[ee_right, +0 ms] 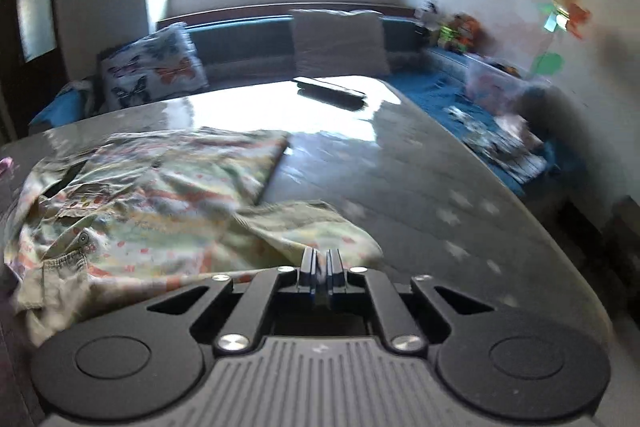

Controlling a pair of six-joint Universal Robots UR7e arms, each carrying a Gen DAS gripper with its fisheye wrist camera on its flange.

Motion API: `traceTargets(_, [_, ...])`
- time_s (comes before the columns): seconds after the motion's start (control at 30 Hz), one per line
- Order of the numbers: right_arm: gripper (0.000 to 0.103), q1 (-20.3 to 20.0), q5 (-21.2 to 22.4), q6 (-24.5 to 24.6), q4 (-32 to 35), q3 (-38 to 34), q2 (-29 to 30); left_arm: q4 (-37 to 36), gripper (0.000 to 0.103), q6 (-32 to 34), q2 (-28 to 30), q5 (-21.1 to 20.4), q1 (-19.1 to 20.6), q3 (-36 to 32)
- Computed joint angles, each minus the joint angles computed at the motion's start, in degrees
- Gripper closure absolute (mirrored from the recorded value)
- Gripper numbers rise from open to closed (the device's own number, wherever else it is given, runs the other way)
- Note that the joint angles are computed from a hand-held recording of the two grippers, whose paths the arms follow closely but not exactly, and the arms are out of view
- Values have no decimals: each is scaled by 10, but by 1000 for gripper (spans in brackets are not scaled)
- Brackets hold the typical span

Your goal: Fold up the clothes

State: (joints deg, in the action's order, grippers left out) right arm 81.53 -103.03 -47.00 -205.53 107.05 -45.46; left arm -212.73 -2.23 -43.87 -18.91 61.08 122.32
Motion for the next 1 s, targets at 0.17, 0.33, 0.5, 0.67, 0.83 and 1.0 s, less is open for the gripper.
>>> traceTargets(0.17, [94, -9, -27, -22, -37, 23, -11, 145, 103, -219, -72, 10, -26, 110])
traceTargets(0.33, [62, 4, -8, -68, -31, 5, 5, 110, 100, -161, -59, 11, -23, 79])
traceTargets(0.5, [59, 22, -23, -123, 15, -50, 58, 35, 67, -30, -16, -13, -12, 8])
traceTargets(0.67, [61, 23, -51, -160, 28, -81, 94, 30, 54, 53, 16, -44, 16, -72])
traceTargets(0.83, [91, 13, -54, -144, 22, -80, 86, 52, 51, 104, 42, -57, 45, -143])
traceTargets(1.0, [101, 3, -60, -150, -44, -82, 85, 65, 49, 142, 68, -63, 67, -202])
